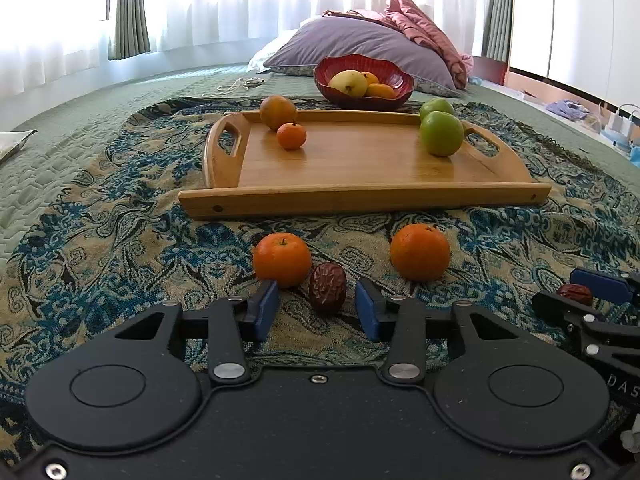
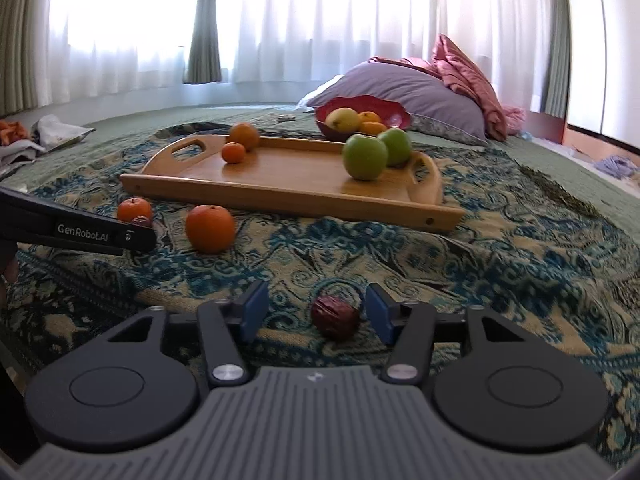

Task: Organize fruits
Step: 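Grasp a dried red date with the left tool while the right tool grasps another date, then carry both dates over the wooden tray with both tools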

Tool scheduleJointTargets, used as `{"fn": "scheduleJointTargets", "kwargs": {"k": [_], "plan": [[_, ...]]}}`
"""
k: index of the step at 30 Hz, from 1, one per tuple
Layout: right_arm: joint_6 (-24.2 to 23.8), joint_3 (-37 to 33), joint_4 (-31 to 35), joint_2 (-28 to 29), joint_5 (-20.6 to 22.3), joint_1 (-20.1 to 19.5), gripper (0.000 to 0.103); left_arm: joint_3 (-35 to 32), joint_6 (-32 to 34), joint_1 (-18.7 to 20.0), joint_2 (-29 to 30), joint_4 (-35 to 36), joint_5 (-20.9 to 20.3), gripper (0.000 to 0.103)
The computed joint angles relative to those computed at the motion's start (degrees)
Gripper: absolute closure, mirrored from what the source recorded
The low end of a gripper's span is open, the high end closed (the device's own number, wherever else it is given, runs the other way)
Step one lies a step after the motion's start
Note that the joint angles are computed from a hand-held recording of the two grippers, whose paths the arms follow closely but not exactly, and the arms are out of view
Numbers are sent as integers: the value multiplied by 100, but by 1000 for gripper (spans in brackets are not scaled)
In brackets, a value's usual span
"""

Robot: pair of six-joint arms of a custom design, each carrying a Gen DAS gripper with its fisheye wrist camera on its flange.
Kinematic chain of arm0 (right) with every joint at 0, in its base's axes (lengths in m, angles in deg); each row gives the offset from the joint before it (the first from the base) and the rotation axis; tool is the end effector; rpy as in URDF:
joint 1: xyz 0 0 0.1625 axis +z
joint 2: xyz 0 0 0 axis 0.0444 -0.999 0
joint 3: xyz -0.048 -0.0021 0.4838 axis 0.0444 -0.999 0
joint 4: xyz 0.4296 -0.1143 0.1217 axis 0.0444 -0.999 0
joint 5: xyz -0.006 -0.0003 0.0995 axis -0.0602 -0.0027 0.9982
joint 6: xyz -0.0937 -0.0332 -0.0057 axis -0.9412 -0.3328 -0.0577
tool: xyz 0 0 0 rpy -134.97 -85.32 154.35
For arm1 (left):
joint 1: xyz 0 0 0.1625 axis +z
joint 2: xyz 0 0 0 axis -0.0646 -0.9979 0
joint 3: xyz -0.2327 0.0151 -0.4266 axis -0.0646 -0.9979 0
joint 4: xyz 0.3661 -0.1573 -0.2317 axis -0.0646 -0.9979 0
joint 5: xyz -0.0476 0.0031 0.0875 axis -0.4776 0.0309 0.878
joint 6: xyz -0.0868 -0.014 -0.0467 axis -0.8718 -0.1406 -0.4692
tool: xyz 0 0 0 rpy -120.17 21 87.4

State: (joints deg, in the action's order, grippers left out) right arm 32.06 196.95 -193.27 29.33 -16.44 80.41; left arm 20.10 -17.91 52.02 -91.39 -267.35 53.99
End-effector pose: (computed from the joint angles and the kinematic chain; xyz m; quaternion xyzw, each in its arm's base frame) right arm 0.0567 -0.6351 0.1912 0.3690 -0.8130 0.3865 0.2312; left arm -0.2471 -0.6140 0.0083 0.1081 0.8050 -0.4501 0.3711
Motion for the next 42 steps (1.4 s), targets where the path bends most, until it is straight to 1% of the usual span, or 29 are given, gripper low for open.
{"fn": "scheduleJointTargets", "kwargs": {"k": [1,2,3,5,6,7,8,9,10,11,15,19,23,30,32,36,42], "plan": [[48,1,15,-14,2,-7,50,11,-14,-1,-9,19,-24,70],[79,11,29,-30,5,-12,54,25,-27,-3,-20,40,-59,73],[91,18,38,-43,8,-17,56,40,-34,-6,-32,62,-98,75],[78,42,27,-67,16,-25,62,39,-14,-16,-30,93,-122,75],[71,48,38,-79,13,-27,63,26,-8,-16,-24,114,-124,75],[77,56,52,-93,7,-27,67,14,-15,-14,-19,137,-132,76],[89,61,65,-106,1,-27,74,9,-35,-17,-13,155,-133,77],[108,64,71,-119,-8,-26,76,2,-62,-20,-11,175,-133,79],[136,65,97,-140,-5,-23,76,-6,-83,-27,-9,182,-124,83],[160,71,141,-169,10,-18,76,-15,-88,-40,-7,177,-109,84],[158,57,222,-277,88,60,76,-28,57,-114,-30,8,-134,84],[386,-62,469,-402,206,188,77,-101,367,-215,-40,-228,-124,84],[835,-273,894,-524,313,315,77,-165,388,-271,-155,-99,-205,84],[1261,-736,1337,-570,449,563,77,-422,102,-261,-444,411,-326,84],[1305,-853,1349,-570,516,640,77,-532,191,-265,-485,410,-352,84],[1237,-1091,1361,-533,611,801,77,-833,621,-266,-470,351,-325,84],[1190,-1591,1519,-297,552,1013,77,-1273,689,-180,-499,712,-532,84]]}}
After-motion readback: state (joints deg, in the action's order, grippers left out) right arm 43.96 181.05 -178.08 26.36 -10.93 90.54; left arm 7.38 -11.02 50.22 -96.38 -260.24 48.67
